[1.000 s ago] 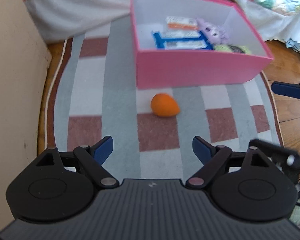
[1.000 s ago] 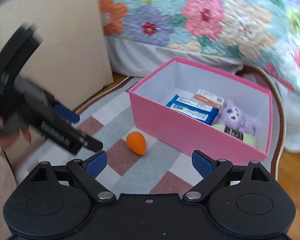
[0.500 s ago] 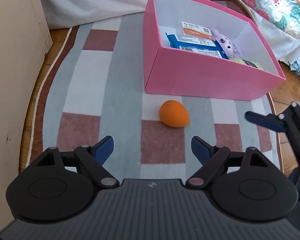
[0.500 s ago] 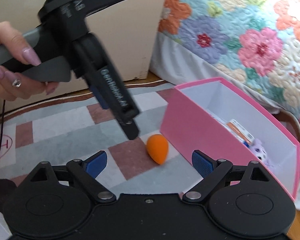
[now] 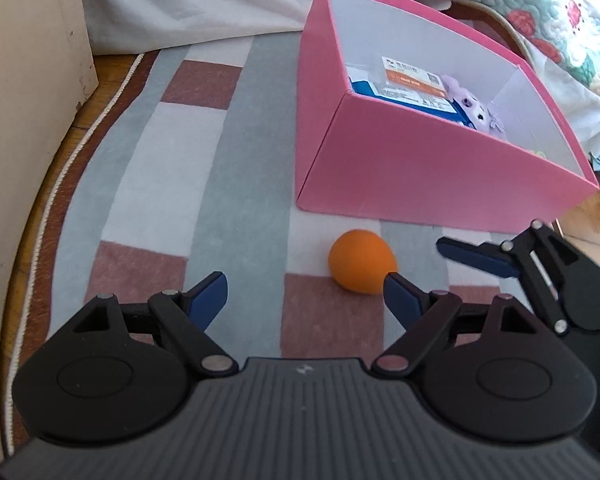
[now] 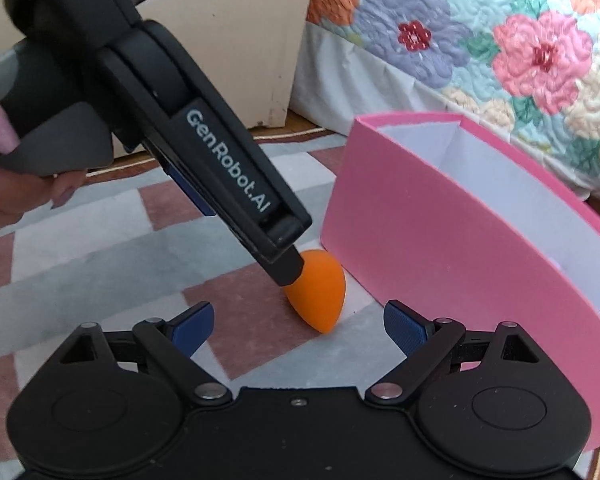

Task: Organize objects
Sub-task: 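Move the left gripper down to the orange sponge on the rug, then close the left gripper on the orange sponge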

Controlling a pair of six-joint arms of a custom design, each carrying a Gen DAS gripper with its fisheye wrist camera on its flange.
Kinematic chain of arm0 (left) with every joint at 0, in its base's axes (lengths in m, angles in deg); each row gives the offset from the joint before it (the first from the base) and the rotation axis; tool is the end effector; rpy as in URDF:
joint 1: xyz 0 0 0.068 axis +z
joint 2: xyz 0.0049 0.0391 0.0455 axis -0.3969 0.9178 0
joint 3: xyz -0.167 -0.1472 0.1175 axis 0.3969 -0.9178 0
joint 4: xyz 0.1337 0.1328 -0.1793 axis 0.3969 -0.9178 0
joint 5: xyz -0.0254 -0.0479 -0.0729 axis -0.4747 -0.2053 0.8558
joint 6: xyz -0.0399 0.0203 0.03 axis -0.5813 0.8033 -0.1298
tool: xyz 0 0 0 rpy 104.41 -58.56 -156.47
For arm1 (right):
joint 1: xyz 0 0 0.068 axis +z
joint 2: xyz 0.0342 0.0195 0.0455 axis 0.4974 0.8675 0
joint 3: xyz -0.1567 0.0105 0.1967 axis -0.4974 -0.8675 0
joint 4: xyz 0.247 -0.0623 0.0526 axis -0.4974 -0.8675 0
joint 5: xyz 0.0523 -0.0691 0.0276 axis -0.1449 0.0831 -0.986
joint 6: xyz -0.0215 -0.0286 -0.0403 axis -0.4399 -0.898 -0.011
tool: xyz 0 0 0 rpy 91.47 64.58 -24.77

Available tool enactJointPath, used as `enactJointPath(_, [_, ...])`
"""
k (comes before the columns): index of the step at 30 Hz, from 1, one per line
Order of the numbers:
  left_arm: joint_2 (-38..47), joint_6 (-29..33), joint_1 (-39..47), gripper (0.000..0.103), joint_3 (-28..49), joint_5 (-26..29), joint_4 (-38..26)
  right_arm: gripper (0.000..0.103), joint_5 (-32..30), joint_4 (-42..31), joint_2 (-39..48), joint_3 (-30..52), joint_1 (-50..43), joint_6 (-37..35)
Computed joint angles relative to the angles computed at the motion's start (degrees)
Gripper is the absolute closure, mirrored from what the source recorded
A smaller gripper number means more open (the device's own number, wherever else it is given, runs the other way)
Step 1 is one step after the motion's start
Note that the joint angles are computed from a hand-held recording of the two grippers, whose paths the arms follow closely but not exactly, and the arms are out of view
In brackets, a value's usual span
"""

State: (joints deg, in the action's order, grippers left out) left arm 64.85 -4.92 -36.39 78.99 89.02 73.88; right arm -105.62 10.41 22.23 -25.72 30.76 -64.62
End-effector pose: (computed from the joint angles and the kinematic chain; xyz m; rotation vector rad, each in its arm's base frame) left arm 0.2936 -0.0763 0.1293 0.2611 2.6340 -0.4194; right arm 0.2400 0.0157 0.1233 -0.7660 2.2110 0.1598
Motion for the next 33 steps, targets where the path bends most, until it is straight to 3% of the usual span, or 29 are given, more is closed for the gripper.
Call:
enactJointPath(8, [3.8, -1.1, 0.1, 0.018, -0.1, 2.5, 6.0, 0.009, -2.8, 1.9, 8.0, 4.1, -0.9, 3.9])
enactJointPath(13, [4.2, -0.7, 0.4, 0.018, -0.6, 3.0, 7.6, 0.009, -2.0, -5.3, 12.1, 9.4, -0.3, 5.3])
enactJointPath(23, [5.1, -1.0, 2.1, 0.020, -0.4, 7.0, 7.3, 0.005, -2.9, -4.0, 11.9, 7.7, -0.5, 7.8])
enactJointPath(26, [4.7, -1.3, 3.3, 0.028, -1.1, 8.0, 7.8, 0.004, -4.4, -4.3, 11.7, 7.4, -1.4, 7.7])
enactJointPath(29, [5.4, -2.1, 3.8, 0.036, -0.7, 9.9, 8.5, 0.013, -2.8, -4.4, 10.1, 6.6, -1.2, 8.7])
enactJointPath(31, [4.5, -3.5, 3.3, 0.040, -1.6, 8.6, 9.8, 0.025, -2.2, -4.7, 8.5, 5.8, -1.0, 9.2])
enactJointPath(33, [3.0, -2.8, 2.8, 0.042, -2.5, 7.4, 10.8, 0.030, -4.2, -5.7, 7.0, 5.1, -1.4, 9.7])
